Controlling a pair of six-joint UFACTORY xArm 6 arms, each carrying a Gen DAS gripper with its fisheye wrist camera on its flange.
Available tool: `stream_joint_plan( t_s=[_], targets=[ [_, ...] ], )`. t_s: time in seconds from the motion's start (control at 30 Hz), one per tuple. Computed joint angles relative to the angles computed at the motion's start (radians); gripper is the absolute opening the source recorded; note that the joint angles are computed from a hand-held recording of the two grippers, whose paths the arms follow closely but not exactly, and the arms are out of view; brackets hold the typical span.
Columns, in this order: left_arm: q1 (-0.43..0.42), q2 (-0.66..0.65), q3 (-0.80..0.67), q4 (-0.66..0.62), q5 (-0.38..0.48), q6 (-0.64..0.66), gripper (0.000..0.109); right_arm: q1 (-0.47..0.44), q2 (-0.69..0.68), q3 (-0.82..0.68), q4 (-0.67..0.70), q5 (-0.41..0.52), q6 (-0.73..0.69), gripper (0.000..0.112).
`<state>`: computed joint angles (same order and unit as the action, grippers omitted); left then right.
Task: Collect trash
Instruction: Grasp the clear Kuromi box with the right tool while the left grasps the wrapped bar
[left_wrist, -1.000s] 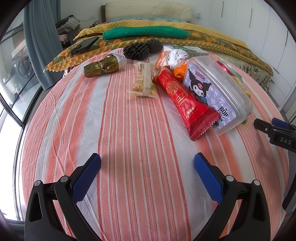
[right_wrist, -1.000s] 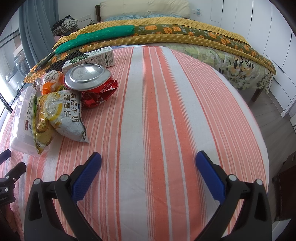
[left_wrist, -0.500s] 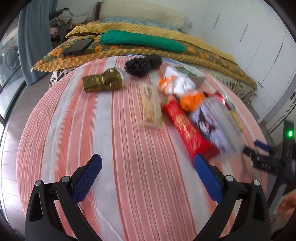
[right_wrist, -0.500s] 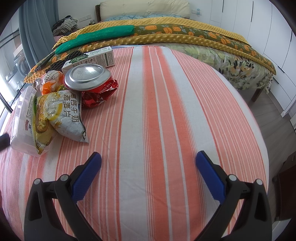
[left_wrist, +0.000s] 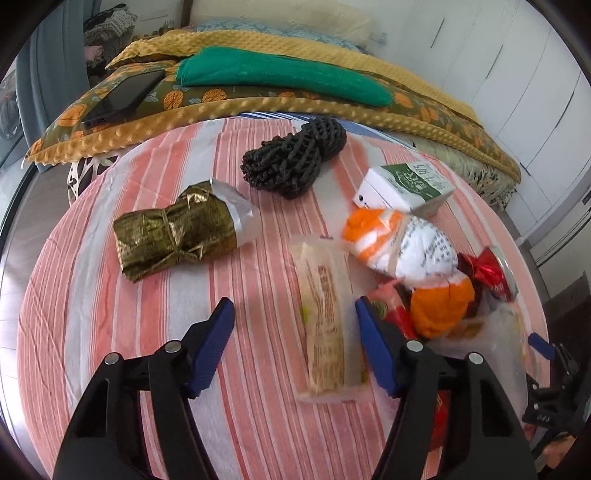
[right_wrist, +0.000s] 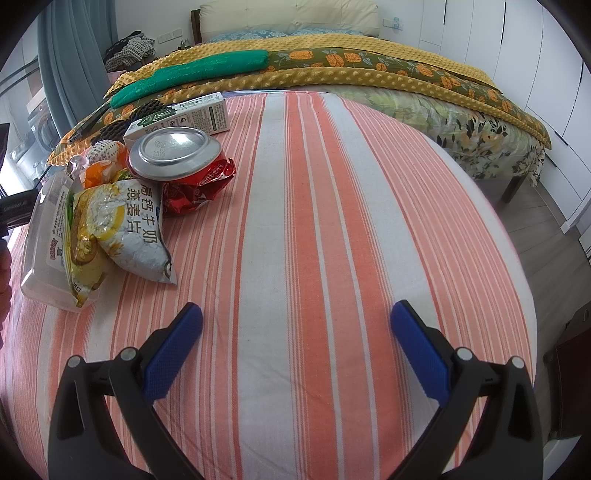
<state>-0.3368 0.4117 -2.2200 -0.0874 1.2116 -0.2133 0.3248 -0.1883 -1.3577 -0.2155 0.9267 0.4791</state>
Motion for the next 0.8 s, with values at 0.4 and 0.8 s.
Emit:
stream_joint_plan(
  t_s=[0.4, 0.8],
  targets=[
    [-0.013, -0.238, 0.3, -0.015, -0.08, 0.056, 0.016, 0.003, -0.047, 0.026, 0.065, -0.059, -0.056, 0.097],
    [-0.167, -0.664, 0.802, 0.131, -0.158, -0.109, 0.017, 0.217, 0.18, -0.35, 0.123, 0.072, -0.31, 0.04]
  ],
)
